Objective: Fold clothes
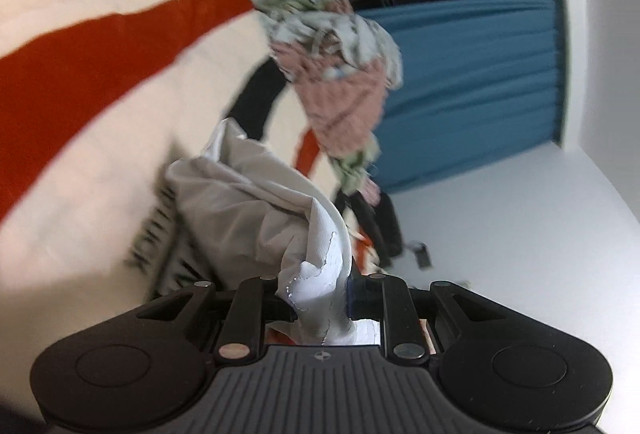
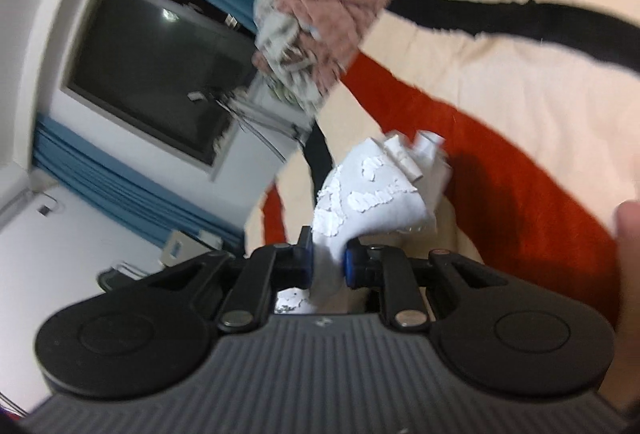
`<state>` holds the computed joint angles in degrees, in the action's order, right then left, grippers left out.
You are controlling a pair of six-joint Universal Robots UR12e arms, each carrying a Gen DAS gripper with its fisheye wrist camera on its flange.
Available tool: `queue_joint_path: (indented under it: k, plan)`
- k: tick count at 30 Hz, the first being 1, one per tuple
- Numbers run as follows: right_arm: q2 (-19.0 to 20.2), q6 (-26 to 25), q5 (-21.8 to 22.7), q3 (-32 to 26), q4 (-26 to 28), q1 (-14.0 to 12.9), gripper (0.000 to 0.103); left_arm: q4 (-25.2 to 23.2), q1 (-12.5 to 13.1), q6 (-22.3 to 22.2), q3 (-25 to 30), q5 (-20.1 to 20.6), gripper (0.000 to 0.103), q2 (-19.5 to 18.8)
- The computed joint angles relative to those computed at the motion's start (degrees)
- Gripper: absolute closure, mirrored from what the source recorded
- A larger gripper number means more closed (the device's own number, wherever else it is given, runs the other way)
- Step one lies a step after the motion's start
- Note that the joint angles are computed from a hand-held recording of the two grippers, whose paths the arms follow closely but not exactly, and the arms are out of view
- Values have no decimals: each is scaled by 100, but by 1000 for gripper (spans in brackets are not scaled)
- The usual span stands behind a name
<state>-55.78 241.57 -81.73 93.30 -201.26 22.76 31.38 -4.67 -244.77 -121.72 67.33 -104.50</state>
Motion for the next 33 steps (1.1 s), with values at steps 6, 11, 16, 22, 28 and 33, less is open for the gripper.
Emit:
queue_joint_path:
  k: [6, 11, 16, 22, 28, 33]
  plan:
    - [-459, -10, -180, 384, -47, -108, 85, -590, -139, -140, 255, -533, 82, 159]
    - [-727, -55, 246, 364, 666, -397, 85, -1466, -255, -243, 796, -803, 82, 38]
    - [-543, -61, 398, -133, 1517, -695, 85, -2807, -400, 164, 2016, -832, 82, -585]
    - [94, -19, 204, -1227, 2131, -1010, 86, -4074, -486, 954, 4151, -1134, 82, -1811]
    - [811, -854, -587, -2211, 1295, -1067, 86, -3234, -606, 1896, 5935, -1036, 82, -3031]
    - [1261, -1608, -991, -2549, 1493, -1045, 86, -3810, -739, 3027, 6173, -488, 82, -3479]
